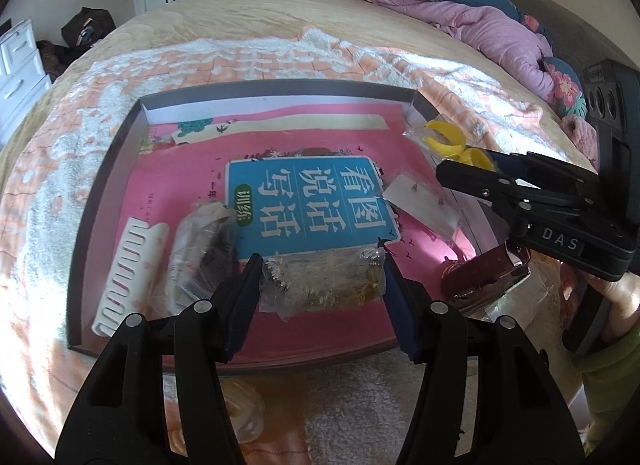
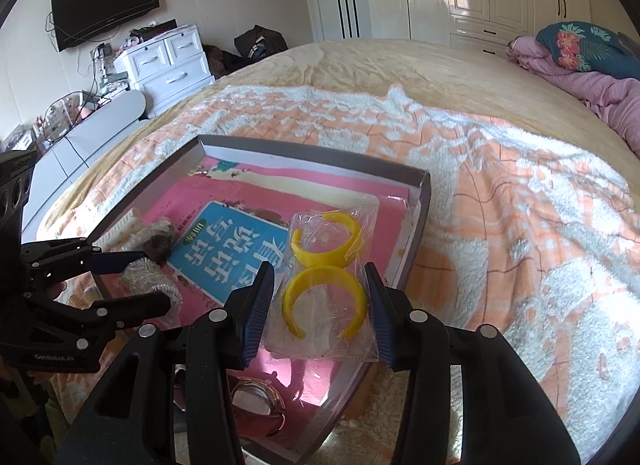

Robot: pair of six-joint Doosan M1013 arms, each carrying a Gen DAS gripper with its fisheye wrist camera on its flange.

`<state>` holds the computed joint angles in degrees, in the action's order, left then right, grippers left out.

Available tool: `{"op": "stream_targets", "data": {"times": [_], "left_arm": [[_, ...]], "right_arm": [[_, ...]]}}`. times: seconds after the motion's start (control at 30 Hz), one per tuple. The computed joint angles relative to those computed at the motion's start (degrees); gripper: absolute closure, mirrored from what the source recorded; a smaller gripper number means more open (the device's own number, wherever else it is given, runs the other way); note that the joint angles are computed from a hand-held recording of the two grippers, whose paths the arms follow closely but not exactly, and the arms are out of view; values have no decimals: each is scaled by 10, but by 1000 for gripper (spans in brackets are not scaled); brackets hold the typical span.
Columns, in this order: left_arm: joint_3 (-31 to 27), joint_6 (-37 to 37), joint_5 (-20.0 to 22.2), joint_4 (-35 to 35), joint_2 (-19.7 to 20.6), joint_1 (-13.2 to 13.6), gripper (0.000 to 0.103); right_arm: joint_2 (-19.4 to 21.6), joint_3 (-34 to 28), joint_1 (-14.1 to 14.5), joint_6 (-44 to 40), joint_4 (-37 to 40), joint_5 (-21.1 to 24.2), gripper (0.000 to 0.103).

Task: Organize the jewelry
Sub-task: 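Open the right tool to drop the bangle bag while the left tool releases the clear bag, then pull both tools back from the box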

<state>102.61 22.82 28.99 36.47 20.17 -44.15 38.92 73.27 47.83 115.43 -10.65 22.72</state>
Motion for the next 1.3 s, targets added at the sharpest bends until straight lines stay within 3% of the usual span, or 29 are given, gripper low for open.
{"op": "stream_targets", "data": {"times": [0.6, 1.07, 1.3], "left_arm": [[-4, 23, -1, -27, 11, 3, 52], [-4, 25, 7, -32, 10, 2, 49], [-2, 17, 12, -26, 4, 0, 47]], "right_arm": [[7, -12, -3, -26, 39, 15, 55], [-33, 41, 6, 101, -66, -44, 23], [-48, 57, 12, 168, -128, -58, 19]]}}
